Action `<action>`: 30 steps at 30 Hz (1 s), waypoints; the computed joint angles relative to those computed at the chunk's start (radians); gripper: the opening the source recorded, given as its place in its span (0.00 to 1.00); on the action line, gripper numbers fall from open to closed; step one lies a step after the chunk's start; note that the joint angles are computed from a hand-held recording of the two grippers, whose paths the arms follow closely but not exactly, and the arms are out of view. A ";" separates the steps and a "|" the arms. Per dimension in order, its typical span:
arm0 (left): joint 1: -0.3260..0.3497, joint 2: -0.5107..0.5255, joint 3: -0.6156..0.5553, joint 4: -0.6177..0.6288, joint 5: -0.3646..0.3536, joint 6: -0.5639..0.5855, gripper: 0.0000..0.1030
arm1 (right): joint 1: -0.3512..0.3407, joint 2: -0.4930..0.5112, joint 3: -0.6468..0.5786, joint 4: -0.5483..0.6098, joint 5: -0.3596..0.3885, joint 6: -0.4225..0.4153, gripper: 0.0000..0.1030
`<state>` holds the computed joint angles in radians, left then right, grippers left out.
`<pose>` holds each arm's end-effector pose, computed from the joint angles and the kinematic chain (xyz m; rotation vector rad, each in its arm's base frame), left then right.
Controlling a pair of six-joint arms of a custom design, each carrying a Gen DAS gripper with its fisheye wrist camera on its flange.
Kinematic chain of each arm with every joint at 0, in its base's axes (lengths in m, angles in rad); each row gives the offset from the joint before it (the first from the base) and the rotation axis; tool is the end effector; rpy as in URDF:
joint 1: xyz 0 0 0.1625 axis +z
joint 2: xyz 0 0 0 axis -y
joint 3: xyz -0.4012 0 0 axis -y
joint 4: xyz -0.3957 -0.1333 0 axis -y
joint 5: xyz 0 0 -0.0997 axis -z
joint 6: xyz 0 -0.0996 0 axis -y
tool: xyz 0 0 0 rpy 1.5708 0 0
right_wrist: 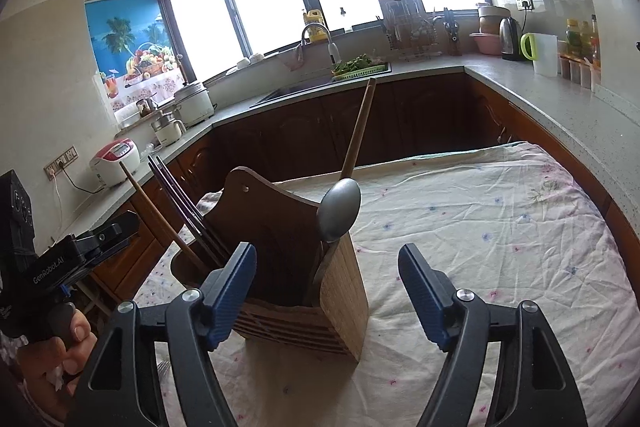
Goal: Organize utensils
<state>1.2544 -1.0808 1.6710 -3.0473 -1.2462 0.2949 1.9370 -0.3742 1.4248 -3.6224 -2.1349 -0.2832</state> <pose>-0.0465 -0.6727 0.3138 0.5837 2.5146 -1.2260 0.3235 -0.6200 0.0043 0.3924 -2.3207 1.2983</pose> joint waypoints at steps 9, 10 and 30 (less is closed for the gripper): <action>-0.006 -0.100 0.124 -0.013 0.023 -0.011 0.85 | 0.024 -0.031 0.095 -0.081 0.001 0.031 0.77; -0.009 -0.115 0.142 -0.016 0.026 -0.009 0.85 | 0.029 -0.034 0.108 -0.093 0.002 0.035 0.77; -0.087 -0.442 0.563 -0.221 0.105 0.102 0.97 | 0.178 -0.012 0.374 -0.473 -0.035 -0.048 0.96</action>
